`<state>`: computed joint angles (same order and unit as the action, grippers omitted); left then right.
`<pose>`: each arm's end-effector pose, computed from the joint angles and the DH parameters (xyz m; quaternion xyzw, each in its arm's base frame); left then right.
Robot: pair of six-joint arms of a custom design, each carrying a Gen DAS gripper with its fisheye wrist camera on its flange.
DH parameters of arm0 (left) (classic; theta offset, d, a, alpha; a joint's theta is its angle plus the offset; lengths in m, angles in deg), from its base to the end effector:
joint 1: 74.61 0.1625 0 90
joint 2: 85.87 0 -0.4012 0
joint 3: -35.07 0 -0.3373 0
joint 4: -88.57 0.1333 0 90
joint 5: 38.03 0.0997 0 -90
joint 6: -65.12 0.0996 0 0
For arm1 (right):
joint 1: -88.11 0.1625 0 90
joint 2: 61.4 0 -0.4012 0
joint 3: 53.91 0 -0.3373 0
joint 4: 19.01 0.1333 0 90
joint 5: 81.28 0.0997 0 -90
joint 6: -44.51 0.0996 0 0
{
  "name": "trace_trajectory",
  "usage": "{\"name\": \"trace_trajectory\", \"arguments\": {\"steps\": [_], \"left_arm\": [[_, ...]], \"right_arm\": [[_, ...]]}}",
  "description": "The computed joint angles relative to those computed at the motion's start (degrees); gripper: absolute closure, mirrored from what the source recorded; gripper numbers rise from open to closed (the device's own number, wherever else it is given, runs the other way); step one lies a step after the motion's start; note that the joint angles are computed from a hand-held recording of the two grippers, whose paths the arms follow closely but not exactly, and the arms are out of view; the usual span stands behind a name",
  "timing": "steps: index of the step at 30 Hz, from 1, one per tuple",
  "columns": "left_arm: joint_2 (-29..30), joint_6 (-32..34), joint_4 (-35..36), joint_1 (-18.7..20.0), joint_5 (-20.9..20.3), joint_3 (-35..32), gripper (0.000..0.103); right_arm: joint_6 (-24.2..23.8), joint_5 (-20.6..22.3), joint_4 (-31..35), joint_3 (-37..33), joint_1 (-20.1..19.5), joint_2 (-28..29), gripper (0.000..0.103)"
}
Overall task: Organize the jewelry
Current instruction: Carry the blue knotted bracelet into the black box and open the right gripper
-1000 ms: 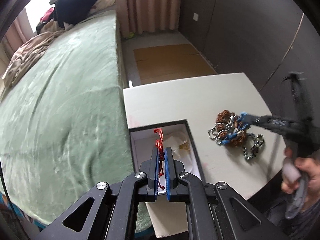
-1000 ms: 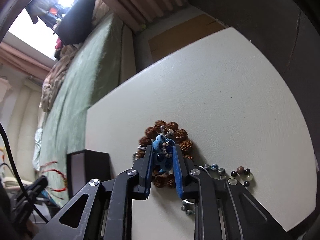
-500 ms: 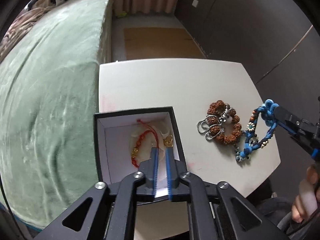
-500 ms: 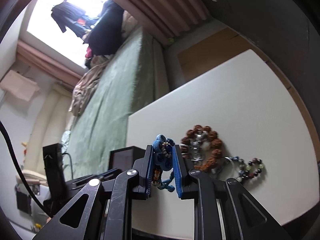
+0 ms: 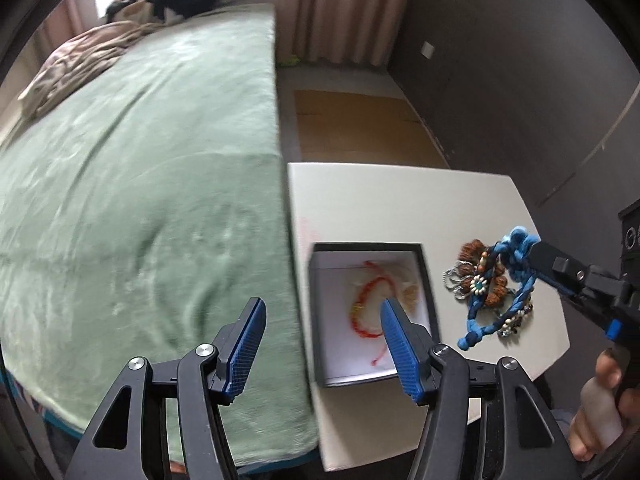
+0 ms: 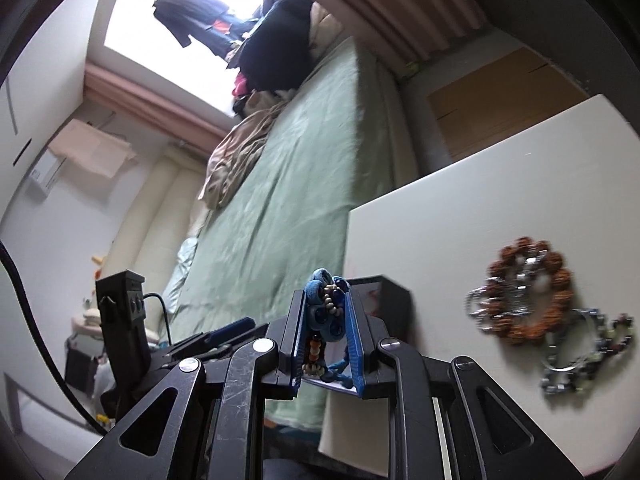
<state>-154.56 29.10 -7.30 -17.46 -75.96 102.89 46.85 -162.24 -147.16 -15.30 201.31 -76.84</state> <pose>-0.1417 -0.6100 0.4923 -0.0506 0.8959 -0.2913 0.3315 0.4594 -0.6937 0.0673 -0.1890 0.9702 -0.1095 0.1049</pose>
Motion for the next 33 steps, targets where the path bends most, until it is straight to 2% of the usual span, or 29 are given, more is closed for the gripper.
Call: {"name": "trace_trajectory", "arguments": {"steps": [3,10,13,14,16,18,20,25,31,33], "left_arm": [[-2.0,-1.7,0.8,-0.1,0.8,1.2,0.042],[-5.1,-4.1,3.0,-0.6,2.2,3.3,0.042],[-5.9,-4.7,3.5,-0.6,2.3,3.9,0.042],[-6.1,-4.9,3.7,-0.6,2.5,4.1,0.042],[-6.4,-5.0,3.6,-0.6,2.5,4.4,0.042],[-6.7,-5.0,3.4,-0.8,2.4,4.7,0.042],[-6.7,-4.9,3.2,-0.8,2.4,4.9,0.042],[-6.4,-3.9,2.4,-0.9,2.0,5.0,0.042],[-4.7,-2.2,0.8,-1.2,0.8,4.6,0.042],[-3.8,-1.3,0.3,-1.3,0.4,4.2,0.042]], "right_arm": [[-0.1,1.0,1.9,-2.5,0.6,2.2,0.083],[-0.1,-0.1,6.9,-10.1,1.8,7.7,0.083],[-0.4,-2.6,8.6,-12.6,2.3,9.1,0.082],[-0.2,-5.6,9.9,-14.3,2.9,10.0,0.080],[0.0,-6.7,12.0,-15.1,2.7,9.9,0.066],[0.2,-6.7,9.7,-11.9,2.4,8.1,0.047],[-0.1,-8.2,5.8,-7.9,2.4,5.7,0.042],[1.2,-8.0,3.1,-3.2,1.4,2.2,0.042],[1.7,-9.3,3.2,-1.5,0.4,-0.4,0.042],[1.7,-10.6,2.7,-0.2,0.1,-1.7,0.038]]}}
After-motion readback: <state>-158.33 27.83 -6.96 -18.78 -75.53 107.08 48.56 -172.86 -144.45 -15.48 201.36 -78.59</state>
